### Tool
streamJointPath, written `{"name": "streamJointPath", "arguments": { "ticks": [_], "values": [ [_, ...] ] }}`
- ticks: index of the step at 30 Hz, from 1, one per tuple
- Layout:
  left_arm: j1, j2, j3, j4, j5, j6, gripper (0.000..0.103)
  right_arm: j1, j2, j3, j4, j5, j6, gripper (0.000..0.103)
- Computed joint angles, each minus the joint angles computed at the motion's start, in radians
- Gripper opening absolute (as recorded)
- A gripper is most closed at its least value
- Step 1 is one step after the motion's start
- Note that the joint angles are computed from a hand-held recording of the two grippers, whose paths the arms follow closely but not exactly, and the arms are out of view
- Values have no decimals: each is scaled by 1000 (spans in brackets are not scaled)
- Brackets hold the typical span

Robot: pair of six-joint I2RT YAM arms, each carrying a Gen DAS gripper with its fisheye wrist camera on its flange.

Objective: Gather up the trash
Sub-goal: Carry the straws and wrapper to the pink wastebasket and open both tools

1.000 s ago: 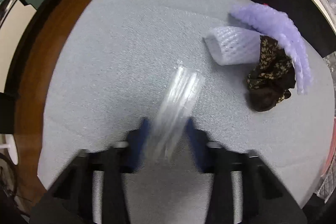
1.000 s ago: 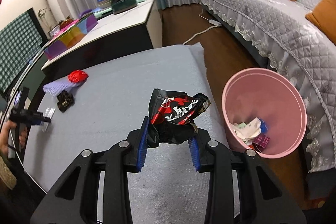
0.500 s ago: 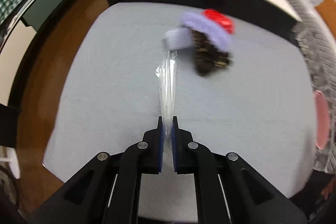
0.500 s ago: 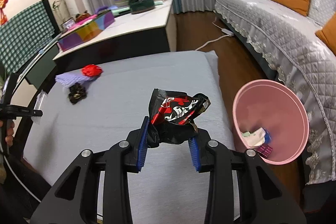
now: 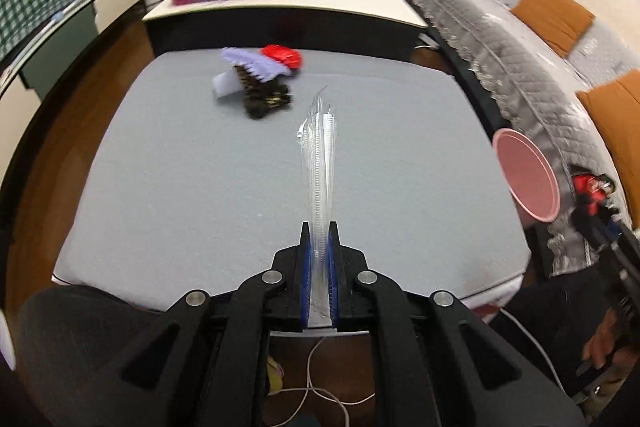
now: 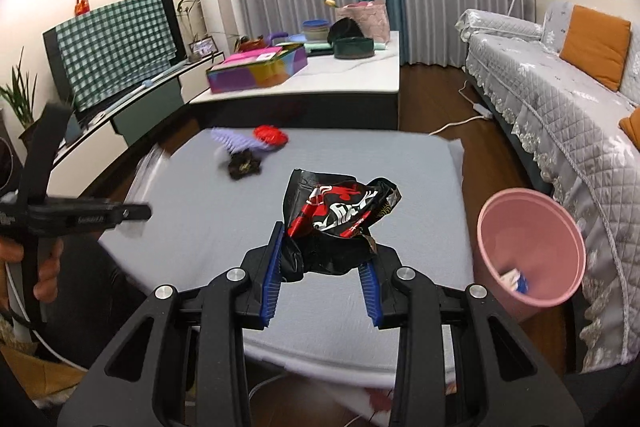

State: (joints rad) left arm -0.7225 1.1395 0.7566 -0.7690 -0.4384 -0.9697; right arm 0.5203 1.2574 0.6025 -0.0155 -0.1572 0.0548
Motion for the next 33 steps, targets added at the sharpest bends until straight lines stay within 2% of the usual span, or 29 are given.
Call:
{"name": "streamJointPath", "arguments": {
  "ticks": [5, 12, 24, 33],
  "values": [
    [-106, 45, 55, -24, -46, -36, 7, 8, -64, -61, -8, 14, 13, 35],
    [-144, 108, 102, -14, -64, -32, 7, -59, -68, -74, -12, -25, 34, 35],
    [-114, 235, 182, 21, -43, 42, 7, -150, 36, -27, 2, -120, 46, 35],
    [-75, 332, 268, 55, 11, 121, 7, -217, 82, 33, -10, -127, 56, 35]
  ]
}}
